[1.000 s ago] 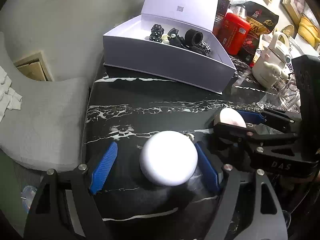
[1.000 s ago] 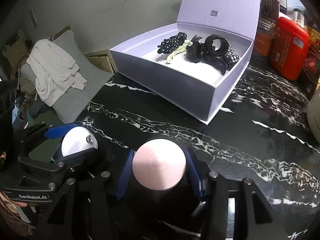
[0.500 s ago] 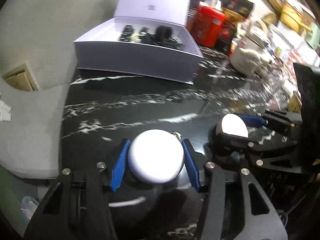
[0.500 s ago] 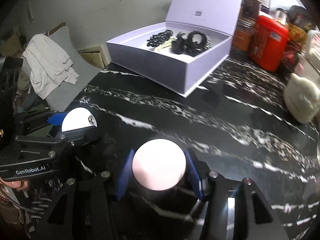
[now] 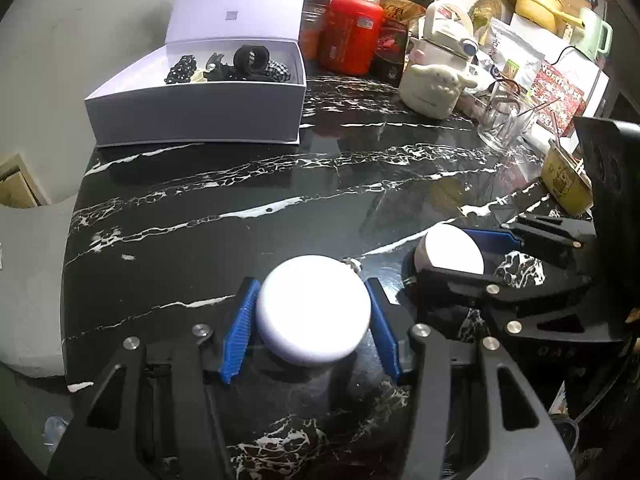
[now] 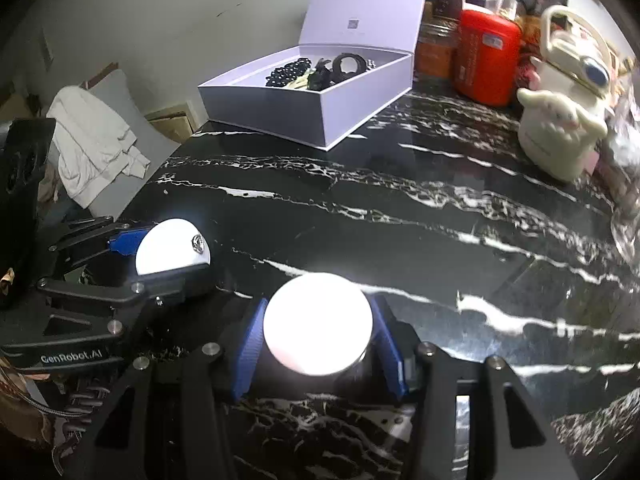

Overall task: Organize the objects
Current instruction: 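Lift both compacts and carry them toward the lavender box with both grippers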

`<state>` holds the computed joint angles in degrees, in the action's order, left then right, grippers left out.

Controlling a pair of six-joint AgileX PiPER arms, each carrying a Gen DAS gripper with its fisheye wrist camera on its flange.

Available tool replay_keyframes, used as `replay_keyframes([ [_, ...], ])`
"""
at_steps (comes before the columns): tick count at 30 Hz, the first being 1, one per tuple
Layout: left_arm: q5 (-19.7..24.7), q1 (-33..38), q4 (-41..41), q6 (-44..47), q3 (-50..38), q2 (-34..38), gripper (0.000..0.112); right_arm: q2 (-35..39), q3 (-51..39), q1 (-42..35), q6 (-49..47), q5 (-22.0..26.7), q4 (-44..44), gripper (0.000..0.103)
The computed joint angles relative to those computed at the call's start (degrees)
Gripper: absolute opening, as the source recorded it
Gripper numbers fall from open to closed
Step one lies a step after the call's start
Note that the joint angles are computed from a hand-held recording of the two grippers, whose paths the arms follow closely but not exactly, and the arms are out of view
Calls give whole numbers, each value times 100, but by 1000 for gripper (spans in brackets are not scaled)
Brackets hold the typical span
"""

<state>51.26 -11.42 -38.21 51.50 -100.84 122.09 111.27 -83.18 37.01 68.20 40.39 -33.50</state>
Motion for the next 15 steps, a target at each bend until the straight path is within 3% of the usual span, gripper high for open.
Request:
replay_keyframes([
  [5,-274,-31,46,64,232,-112,62,-60,123,105,193,-24,-160,60],
  [10,-487,-144,203,62,387,-201,62,-161,360,153,604,-182,-469,58],
  [13,-774,-245,488,-144,516,-287,50,-188,407,189,679,-160,-565,53],
  [15,-689,-249,583,-234,450,-272,49,-212,433,196,642,-169,-537,53],
])
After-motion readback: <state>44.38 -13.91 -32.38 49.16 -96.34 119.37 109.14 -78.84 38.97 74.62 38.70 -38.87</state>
